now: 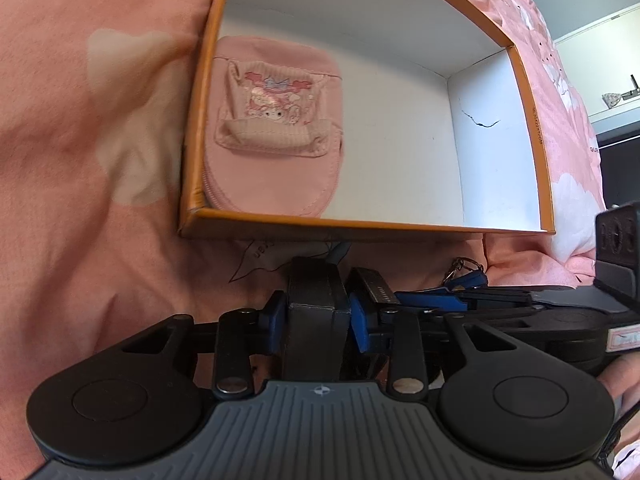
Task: Organize objects
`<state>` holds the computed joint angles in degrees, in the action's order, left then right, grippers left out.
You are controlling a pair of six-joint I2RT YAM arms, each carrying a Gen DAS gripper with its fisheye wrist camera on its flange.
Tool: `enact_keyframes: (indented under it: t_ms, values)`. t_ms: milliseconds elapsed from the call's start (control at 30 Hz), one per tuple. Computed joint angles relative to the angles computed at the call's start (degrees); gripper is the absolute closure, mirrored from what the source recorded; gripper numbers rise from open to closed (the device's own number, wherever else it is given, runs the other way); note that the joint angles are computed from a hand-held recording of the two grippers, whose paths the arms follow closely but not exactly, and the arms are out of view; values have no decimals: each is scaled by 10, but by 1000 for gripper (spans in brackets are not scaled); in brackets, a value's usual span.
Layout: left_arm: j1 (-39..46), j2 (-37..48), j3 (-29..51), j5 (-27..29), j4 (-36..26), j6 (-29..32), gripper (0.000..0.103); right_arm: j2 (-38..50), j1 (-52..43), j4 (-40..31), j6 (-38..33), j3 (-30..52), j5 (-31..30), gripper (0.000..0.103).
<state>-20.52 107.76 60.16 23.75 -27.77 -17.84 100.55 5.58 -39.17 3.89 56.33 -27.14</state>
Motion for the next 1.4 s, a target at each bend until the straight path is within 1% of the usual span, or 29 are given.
enact_keyframes:
  t_ms: [33,133,267,467,600,667,700,733,800,867,900,1000,1033,1133,1200,1300,1400]
  values:
    - [1,-1,0,0,-3,5,65,11,7,-9,-1,9,7,55]
    - [0,2,-3,3,-2,23,65,31,15,-27,-10,30,18,56]
    - [-12,4,-14,2,24,36,63,44,6,-53,-35,47,14,57]
    - [-29,-2,-20,-22,28,44,64,67,-13,-56,-38,52,-7,57]
    - [-43,-23,-42,-43,43,38,65,68,-14,-64,-46,56,-5,59]
    - [-49,-46,-60,-52,52,37,65,56,-16,-71,-52,53,-7,63]
    - [-51,-58,-68,-59,56,34,66,48,-19,-74,-57,51,-9,68]
    - [-53,-71,-77,-67,59,33,66,38,-23,-77,-61,46,-13,70]
    - [-56,-104,-93,-83,63,34,66,13,-33,-78,-67,32,-20,74]
    - [-49,-134,-103,-80,61,37,66,-17,-51,-80,-76,13,-34,77]
    - [-45,-148,-106,-74,58,37,66,-25,-60,-87,-79,17,-42,78]
    - [-39,-192,-113,-61,47,39,66,-65,-78,-106,-92,13,-59,78]
    - [-37,-205,-113,-58,43,40,66,-85,-80,-103,-93,-1,-63,79]
    - [-33,-241,-112,-47,35,32,66,-126,-97,-129,-111,2,-75,79]
    - [-32,-261,-109,-37,33,23,66,-149,-109,-150,-119,11,-86,79]
    - [-22,-294,-102,-37,23,24,67,-163,-137,-180,-141,41,-106,79]
    - [-12,-310,-97,-35,31,17,67,-182,-152,-190,-139,56,-128,79]
